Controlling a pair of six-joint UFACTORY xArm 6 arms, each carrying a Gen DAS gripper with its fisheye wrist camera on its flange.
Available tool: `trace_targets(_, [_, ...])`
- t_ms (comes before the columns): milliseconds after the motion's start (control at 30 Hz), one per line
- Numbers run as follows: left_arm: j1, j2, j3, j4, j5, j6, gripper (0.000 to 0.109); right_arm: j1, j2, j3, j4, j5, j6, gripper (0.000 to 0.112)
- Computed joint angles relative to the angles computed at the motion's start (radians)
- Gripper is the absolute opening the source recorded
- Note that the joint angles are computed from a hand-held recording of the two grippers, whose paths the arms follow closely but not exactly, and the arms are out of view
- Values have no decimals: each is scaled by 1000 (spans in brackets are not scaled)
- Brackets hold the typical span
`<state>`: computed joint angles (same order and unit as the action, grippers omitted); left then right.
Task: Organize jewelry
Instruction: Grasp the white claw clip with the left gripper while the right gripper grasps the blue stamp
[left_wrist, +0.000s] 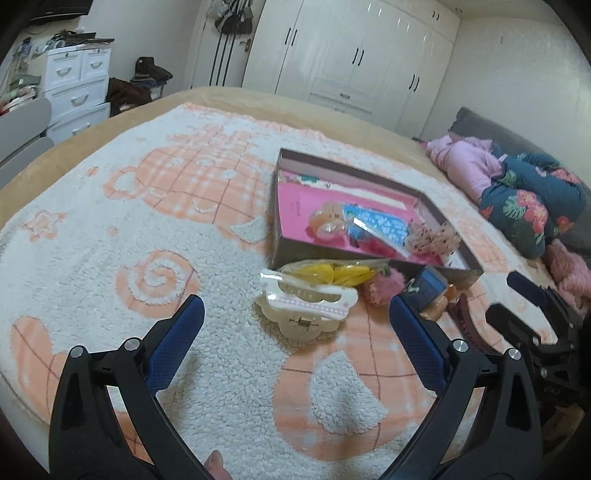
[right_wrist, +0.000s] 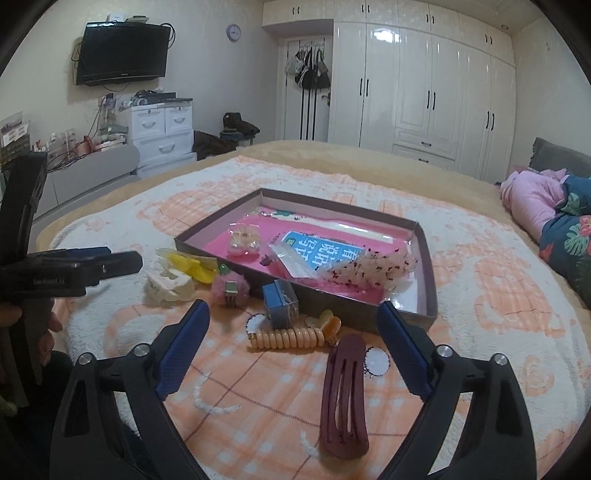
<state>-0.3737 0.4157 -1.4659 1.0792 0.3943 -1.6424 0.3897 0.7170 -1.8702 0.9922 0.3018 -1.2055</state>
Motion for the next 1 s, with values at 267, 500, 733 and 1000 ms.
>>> trace_targets(267, [8,70,-67,-143,-10,149,92,-8,108,-144,-206,61,177,78])
trace_targets(500, [24,99,-79,-262,-38,220,92,-11,199,-272,-361,128,300,66])
trace_targets(733, [30,128,-104,-352,-40,294,92,-13,294,-427,-462,212,392,43])
trace_targets(1000, [15,182,-183,-421,24,409,92,-9,340,-501,-490,256,417,26])
